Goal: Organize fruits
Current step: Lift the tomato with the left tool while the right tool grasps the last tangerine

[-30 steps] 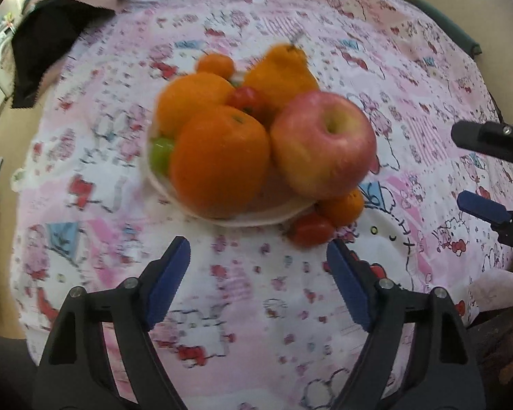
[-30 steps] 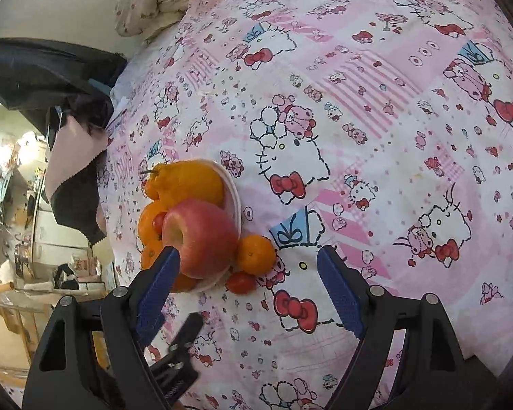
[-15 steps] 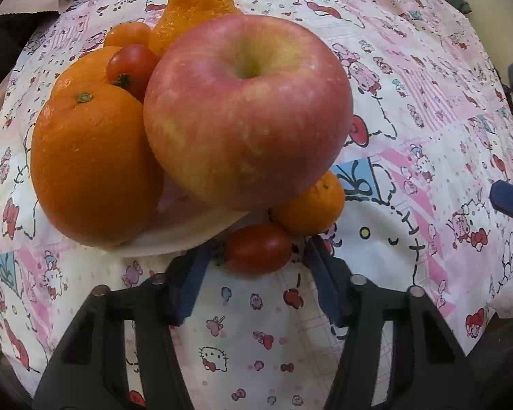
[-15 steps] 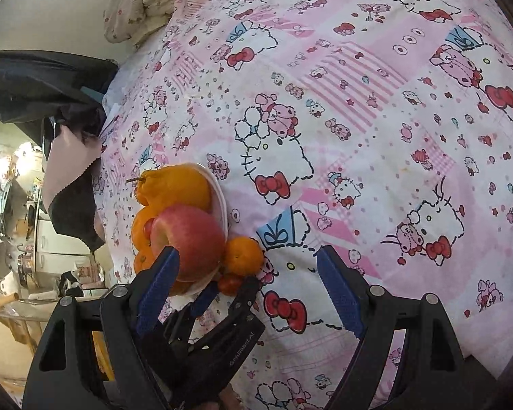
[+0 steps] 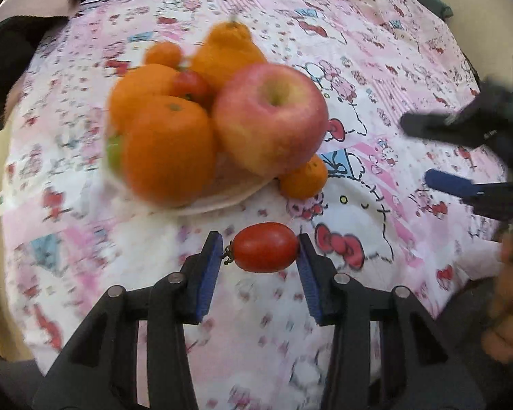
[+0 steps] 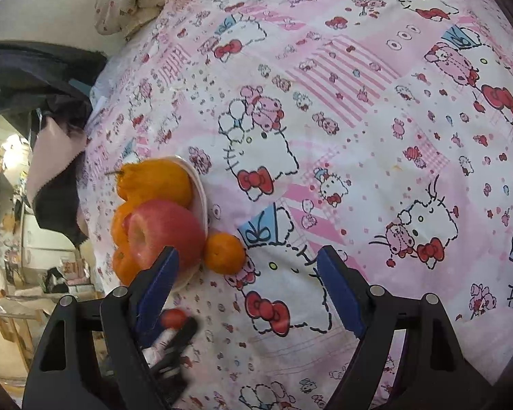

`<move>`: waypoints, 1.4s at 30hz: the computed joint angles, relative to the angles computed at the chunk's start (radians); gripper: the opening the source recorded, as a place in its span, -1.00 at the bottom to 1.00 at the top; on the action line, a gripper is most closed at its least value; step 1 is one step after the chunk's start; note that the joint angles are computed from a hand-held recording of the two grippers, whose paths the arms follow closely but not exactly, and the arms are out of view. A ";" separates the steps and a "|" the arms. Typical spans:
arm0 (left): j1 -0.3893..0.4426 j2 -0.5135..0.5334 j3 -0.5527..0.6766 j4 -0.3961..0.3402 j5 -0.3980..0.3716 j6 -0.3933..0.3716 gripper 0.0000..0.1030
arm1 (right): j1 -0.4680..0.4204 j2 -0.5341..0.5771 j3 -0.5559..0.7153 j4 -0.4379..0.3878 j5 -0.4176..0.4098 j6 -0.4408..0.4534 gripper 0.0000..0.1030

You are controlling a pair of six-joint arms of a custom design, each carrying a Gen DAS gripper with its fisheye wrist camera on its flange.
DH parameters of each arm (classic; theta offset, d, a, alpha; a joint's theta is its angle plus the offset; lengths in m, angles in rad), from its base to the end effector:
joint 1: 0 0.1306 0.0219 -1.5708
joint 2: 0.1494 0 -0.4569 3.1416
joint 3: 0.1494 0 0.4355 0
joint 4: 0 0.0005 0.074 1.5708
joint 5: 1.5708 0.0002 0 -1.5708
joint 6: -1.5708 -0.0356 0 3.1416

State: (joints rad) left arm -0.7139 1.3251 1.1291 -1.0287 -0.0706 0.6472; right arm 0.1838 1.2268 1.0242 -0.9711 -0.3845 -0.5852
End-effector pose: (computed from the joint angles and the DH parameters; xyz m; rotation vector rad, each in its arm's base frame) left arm 0.3355 -0.2880 0.3975 0.0766 2.8185 -0.2327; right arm 0.3922 0.0860 0.3925 0.4555 2.7947 0.7241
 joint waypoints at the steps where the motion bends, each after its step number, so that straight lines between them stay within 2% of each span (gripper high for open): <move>1: 0.008 -0.014 0.002 -0.016 -0.002 -0.006 -0.23 | 0.009 0.008 0.003 -0.010 0.000 0.016 0.65; 4: 0.034 -0.051 0.013 -0.083 -0.017 -0.016 -0.23 | 0.053 0.053 0.020 -0.060 -0.020 0.091 0.65; 7: 0.055 -0.084 0.010 -0.120 -0.041 -0.025 -0.23 | 0.114 0.083 0.040 -0.091 0.075 0.157 0.65; 11: 0.079 -0.117 -0.013 -0.102 -0.089 -0.030 -0.23 | 0.177 0.125 0.072 -0.106 0.172 0.256 0.65; 17: 0.120 -0.130 -0.044 -0.073 -0.080 0.005 -0.23 | 0.224 0.155 0.084 -0.098 0.279 0.361 0.65; 24: 0.146 -0.129 -0.049 -0.050 -0.045 0.033 -0.23 | 0.247 0.202 0.099 -0.079 0.338 0.403 0.65; 28: 0.143 -0.127 -0.047 -0.044 -0.047 0.025 -0.23 | 0.265 0.236 0.115 -0.066 0.383 0.418 0.63; 34: 0.153 -0.129 -0.053 -0.042 -0.046 0.028 -0.23 | 0.294 0.254 0.125 -0.049 0.401 0.461 0.26; 36: 0.152 -0.127 -0.054 -0.044 -0.053 0.025 -0.23 | 0.301 0.252 0.125 -0.039 0.396 0.477 -0.10; 37: 0.152 -0.125 -0.055 -0.045 -0.059 0.021 -0.23 | 0.306 0.252 0.126 -0.041 0.413 0.480 -0.12; 42: 0.149 -0.122 -0.059 -0.046 -0.089 0.017 -0.23 | 0.276 0.229 0.109 -0.043 0.349 0.461 -0.14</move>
State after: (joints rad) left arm -0.5652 1.2033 1.0698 -1.0743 -0.1600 0.6642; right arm 0.4597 1.4556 1.1329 -1.0142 -0.0353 -0.1246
